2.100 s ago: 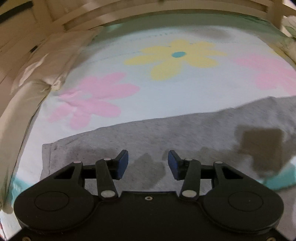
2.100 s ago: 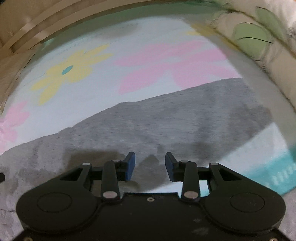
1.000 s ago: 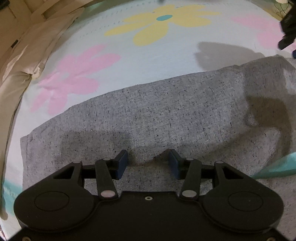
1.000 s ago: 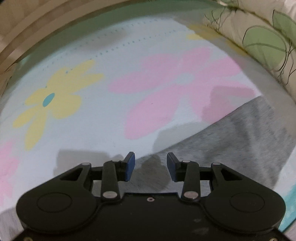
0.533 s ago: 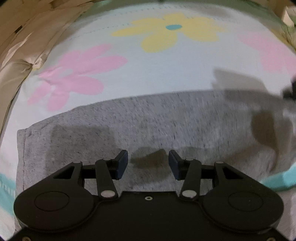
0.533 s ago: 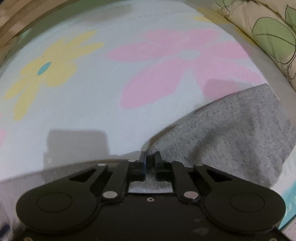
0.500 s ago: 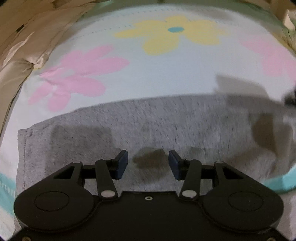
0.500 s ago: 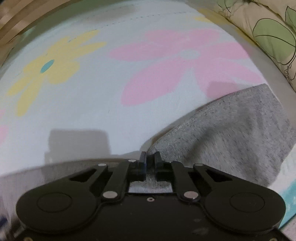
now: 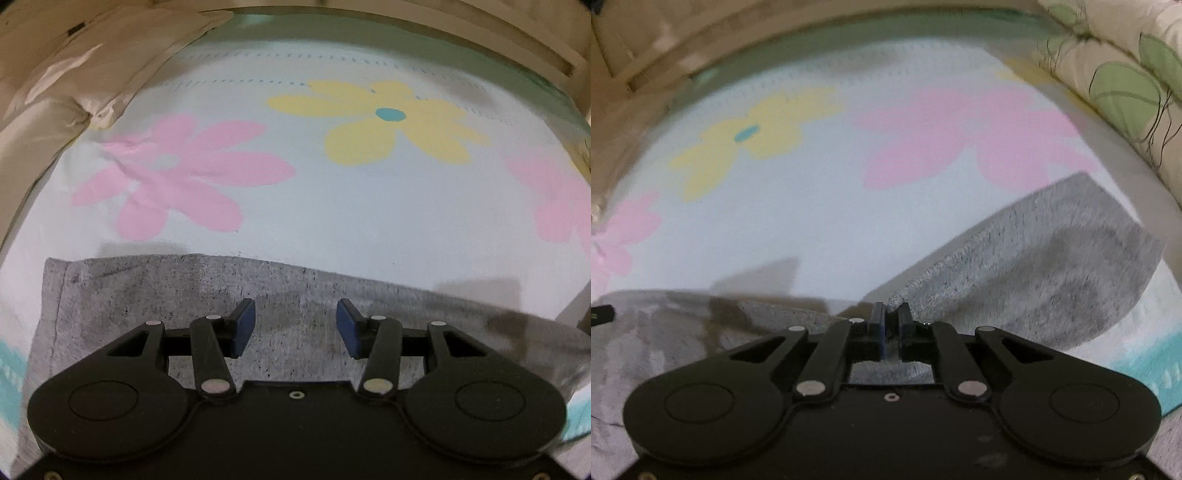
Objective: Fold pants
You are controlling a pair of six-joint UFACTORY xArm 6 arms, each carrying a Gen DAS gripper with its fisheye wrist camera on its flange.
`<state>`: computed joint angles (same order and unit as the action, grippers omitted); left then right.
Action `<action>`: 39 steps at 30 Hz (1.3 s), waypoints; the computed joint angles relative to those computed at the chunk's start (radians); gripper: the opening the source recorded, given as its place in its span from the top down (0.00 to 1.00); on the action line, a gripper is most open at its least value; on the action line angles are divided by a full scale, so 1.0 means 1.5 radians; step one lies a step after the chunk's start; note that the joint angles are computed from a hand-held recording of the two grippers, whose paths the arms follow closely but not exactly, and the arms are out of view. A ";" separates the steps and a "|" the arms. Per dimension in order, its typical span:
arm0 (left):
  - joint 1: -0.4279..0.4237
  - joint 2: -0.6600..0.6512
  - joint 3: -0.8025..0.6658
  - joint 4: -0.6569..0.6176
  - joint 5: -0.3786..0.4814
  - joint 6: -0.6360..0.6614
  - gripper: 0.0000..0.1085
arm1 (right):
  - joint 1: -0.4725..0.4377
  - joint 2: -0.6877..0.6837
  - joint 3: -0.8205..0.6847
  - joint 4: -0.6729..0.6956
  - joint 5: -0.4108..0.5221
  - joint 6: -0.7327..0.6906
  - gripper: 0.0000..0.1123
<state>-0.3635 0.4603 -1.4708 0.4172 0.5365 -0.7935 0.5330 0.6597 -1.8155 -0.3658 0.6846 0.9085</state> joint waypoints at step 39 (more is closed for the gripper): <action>-0.008 0.041 -0.046 -0.047 0.003 -0.009 0.90 | -0.029 -0.103 0.166 0.132 -0.117 -0.149 0.94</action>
<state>-0.3750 0.5222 -1.5394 0.3468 0.5408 -0.8070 0.4891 0.5058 -1.5670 -0.1679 0.5089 0.6850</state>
